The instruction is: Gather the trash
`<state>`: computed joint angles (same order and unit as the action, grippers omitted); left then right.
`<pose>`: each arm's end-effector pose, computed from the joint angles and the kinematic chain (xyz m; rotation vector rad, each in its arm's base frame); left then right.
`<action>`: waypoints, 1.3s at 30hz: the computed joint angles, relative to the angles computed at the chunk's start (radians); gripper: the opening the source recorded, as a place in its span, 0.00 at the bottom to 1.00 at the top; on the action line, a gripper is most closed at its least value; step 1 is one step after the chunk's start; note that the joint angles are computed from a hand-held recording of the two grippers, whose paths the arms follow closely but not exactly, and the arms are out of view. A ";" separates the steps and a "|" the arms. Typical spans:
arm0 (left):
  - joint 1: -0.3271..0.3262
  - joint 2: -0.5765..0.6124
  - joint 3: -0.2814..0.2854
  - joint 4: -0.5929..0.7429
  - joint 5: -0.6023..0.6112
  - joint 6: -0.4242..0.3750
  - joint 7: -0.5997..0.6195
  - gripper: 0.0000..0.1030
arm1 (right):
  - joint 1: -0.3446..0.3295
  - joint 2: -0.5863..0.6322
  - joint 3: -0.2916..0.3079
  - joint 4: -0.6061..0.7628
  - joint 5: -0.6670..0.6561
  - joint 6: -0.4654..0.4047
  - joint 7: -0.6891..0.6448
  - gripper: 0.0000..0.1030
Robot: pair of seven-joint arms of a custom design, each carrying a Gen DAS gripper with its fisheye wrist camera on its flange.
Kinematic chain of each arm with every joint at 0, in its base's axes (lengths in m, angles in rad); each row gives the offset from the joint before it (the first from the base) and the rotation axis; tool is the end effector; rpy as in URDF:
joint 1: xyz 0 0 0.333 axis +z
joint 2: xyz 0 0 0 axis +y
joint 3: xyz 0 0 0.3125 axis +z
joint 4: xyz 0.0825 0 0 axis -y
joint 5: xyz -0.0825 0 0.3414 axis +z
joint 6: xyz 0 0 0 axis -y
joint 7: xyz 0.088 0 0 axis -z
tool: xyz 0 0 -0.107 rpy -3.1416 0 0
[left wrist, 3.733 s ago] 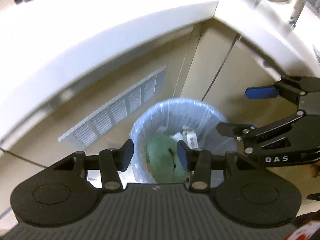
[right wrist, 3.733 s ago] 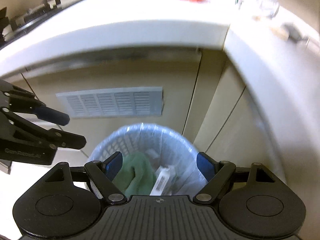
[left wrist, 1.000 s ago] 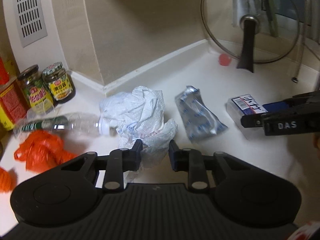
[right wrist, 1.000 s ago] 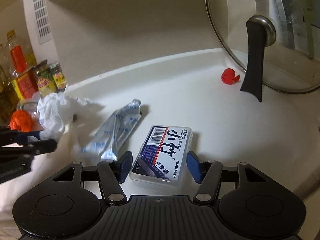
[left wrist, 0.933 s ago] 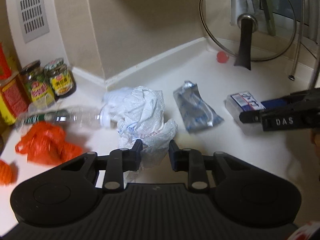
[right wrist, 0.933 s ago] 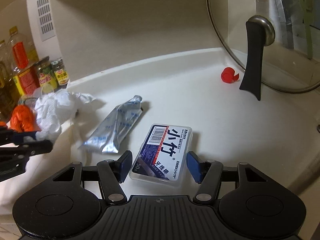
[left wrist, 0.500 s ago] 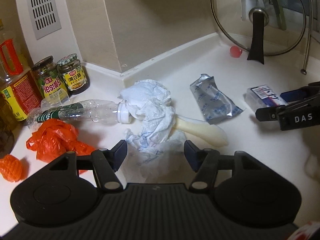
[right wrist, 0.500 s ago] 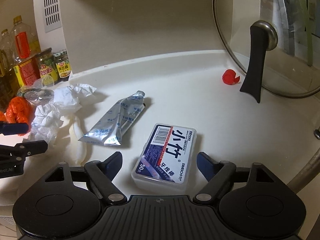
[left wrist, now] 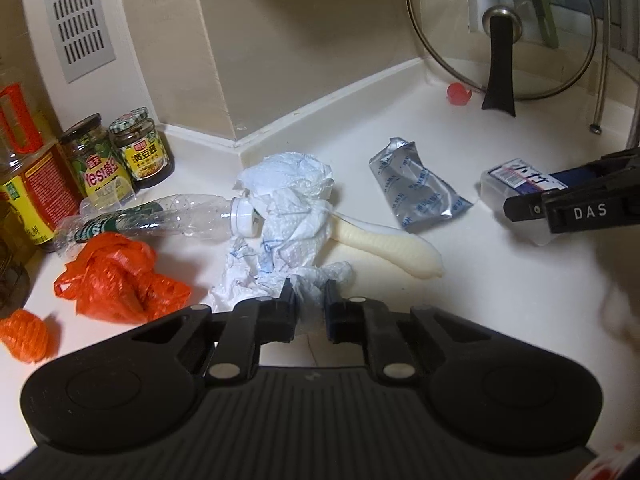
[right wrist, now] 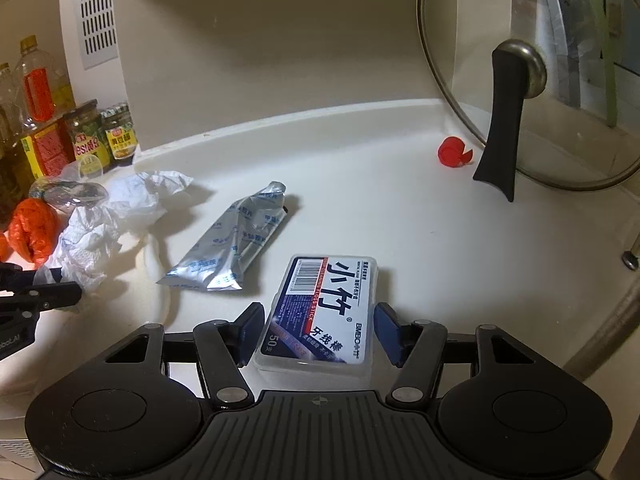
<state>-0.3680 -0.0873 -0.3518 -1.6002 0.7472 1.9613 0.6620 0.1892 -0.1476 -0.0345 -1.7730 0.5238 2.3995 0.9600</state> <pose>0.4115 -0.3159 0.7112 -1.6827 1.6042 -0.5500 0.5123 0.0820 0.7040 -1.9762 1.1491 -0.4671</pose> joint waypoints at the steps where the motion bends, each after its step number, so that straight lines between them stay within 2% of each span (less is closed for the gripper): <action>1: -0.002 -0.010 -0.002 -0.006 -0.002 0.000 -0.004 0.10 | 0.000 -0.010 -0.001 -0.007 0.003 -0.002 -0.001 0.58; 11: 0.019 -0.143 -0.042 -0.088 -0.035 0.052 -0.086 0.09 | 0.033 -0.145 -0.019 -0.091 0.030 -0.013 -0.020 0.57; 21: 0.053 -0.350 -0.086 -0.237 -0.212 0.102 -0.105 0.09 | 0.121 -0.361 -0.025 -0.240 0.039 -0.070 -0.012 0.54; 22: 0.054 -0.371 -0.089 -0.253 -0.234 0.102 -0.101 0.09 | 0.130 -0.384 -0.024 -0.256 0.036 -0.079 -0.008 0.42; 23: 0.055 -0.390 -0.093 -0.266 -0.255 0.101 -0.099 0.09 | 0.145 -0.399 -0.030 -0.265 0.039 -0.100 -0.015 0.03; 27: 0.056 -0.464 -0.100 -0.327 -0.339 0.105 -0.088 0.09 | 0.162 -0.467 -0.002 -0.335 0.002 -0.100 0.001 0.01; 31: 0.067 -0.527 -0.099 -0.405 -0.416 0.152 -0.124 0.09 | 0.161 -0.512 0.019 -0.412 -0.053 -0.069 0.019 0.01; 35: 0.084 -0.540 -0.113 -0.436 -0.437 0.194 -0.124 0.09 | 0.168 -0.508 -0.004 -0.416 -0.083 -0.089 0.042 0.01; 39: 0.104 -0.570 -0.126 -0.467 -0.442 0.200 -0.141 0.09 | 0.181 -0.491 -0.039 -0.384 -0.084 -0.109 0.010 0.01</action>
<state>-0.2636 -0.6574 -0.4780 -2.0675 0.3056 2.1618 0.5213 0.3698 -0.6382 -0.0733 -2.1571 0.4401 2.2907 0.9700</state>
